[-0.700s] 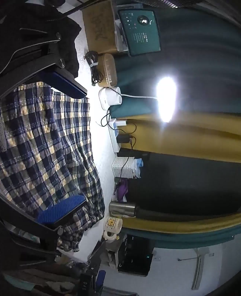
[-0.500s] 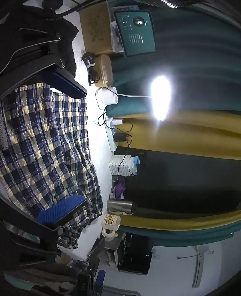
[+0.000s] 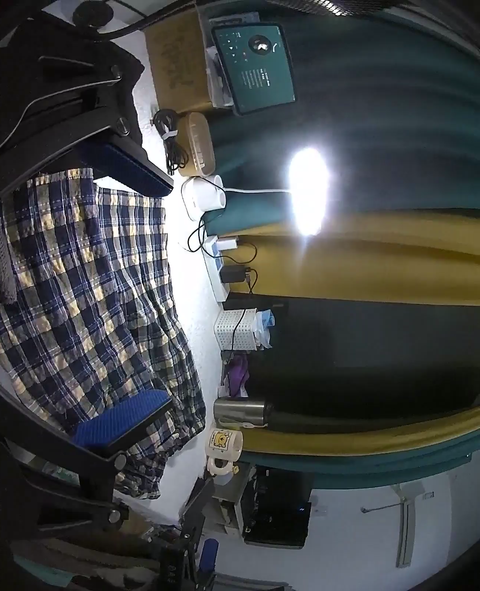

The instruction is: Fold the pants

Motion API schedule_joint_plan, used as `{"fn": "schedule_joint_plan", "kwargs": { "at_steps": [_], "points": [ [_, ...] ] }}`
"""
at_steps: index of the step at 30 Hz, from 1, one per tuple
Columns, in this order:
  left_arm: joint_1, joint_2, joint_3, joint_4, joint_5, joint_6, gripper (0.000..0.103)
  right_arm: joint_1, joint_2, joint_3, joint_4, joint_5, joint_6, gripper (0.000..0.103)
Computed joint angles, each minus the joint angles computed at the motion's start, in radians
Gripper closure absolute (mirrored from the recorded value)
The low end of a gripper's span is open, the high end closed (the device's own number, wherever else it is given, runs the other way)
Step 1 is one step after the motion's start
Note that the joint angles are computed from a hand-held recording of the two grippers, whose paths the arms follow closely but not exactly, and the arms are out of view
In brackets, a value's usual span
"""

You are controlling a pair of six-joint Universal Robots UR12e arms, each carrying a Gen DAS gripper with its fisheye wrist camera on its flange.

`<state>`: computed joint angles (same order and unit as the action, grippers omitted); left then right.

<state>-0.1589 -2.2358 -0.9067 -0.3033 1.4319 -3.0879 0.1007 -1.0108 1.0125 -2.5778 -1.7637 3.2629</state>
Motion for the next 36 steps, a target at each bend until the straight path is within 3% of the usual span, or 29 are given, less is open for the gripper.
{"fn": "schedule_joint_plan", "kwargs": {
  "at_steps": [36],
  "points": [
    [0.004, 0.009, -0.018, -0.014, -0.023, 0.002, 0.000, 0.004, 0.001, 0.005, -0.007, 0.005, -0.004, 0.000]
  ]
}}
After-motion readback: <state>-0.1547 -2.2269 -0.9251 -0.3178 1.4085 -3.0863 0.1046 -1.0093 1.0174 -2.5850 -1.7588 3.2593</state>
